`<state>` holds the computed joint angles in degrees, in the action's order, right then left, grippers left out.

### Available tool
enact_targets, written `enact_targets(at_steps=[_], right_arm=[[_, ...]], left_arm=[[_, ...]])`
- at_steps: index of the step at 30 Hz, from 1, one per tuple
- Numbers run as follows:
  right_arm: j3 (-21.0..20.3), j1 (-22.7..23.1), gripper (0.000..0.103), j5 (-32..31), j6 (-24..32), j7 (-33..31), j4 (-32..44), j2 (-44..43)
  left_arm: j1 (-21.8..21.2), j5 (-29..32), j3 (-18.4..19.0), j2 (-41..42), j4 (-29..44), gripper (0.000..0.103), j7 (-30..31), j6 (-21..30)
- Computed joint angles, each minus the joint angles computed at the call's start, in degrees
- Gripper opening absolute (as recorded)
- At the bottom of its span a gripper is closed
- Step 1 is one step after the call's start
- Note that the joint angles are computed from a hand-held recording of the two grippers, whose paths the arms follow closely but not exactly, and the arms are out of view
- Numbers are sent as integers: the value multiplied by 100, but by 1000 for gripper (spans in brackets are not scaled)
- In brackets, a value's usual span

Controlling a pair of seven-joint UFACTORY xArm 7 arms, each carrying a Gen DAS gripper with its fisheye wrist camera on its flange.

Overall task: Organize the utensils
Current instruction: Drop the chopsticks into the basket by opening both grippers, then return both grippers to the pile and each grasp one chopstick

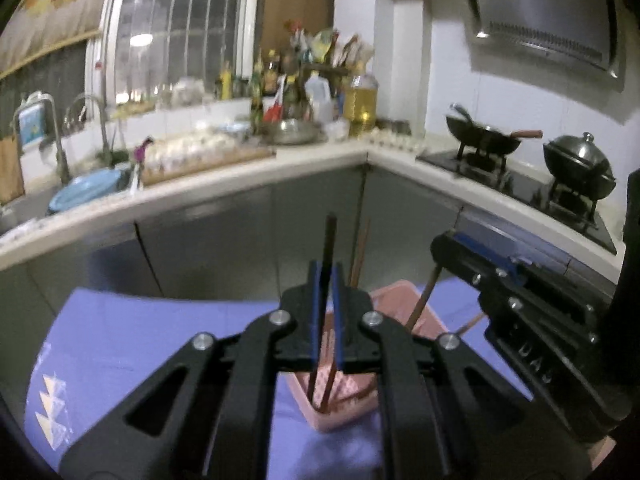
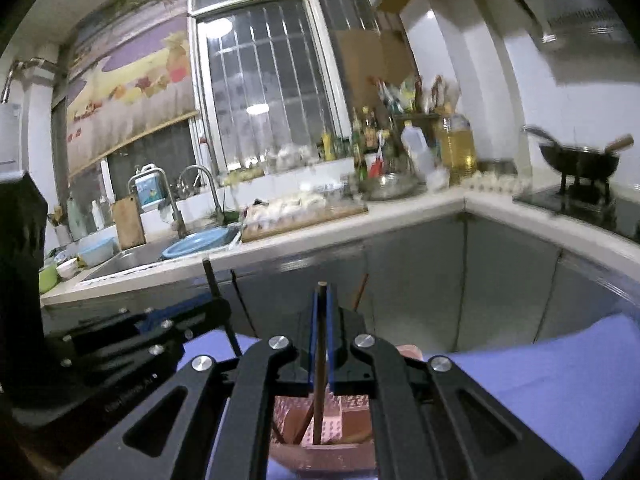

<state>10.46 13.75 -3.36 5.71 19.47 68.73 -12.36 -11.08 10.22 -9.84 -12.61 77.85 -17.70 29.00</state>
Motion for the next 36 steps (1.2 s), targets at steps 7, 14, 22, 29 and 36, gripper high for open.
enact_targets(at_steps=[7, 14, 22, 29, 36], right_arm=[[-8, 147, 23, 307, 137, 78, -285, -594], [63, 212, 63, 440, -760, 324, -1892, -2433], [414, 556, 99, 617, 642, 840, -4018, -4441], [435, 824, 60, 708, 2757, 1236, -4148, -4522], [238, 1439, 34, 1000, 3119, 720, -4094, -4227]], left_arm=[[274, 86, -85, -938, -678, 29, -569, -346], [233, -431, 88, -3011, -2595, 31, -738, -683], [-480, -1052, 147, -4333, -4471, 31, -103, 845], [-1115, -1972, 525, -4249, -4768, 31, 276, 1360], [-1398, -2493, 441, -3960, -4656, 31, 628, 1432]])
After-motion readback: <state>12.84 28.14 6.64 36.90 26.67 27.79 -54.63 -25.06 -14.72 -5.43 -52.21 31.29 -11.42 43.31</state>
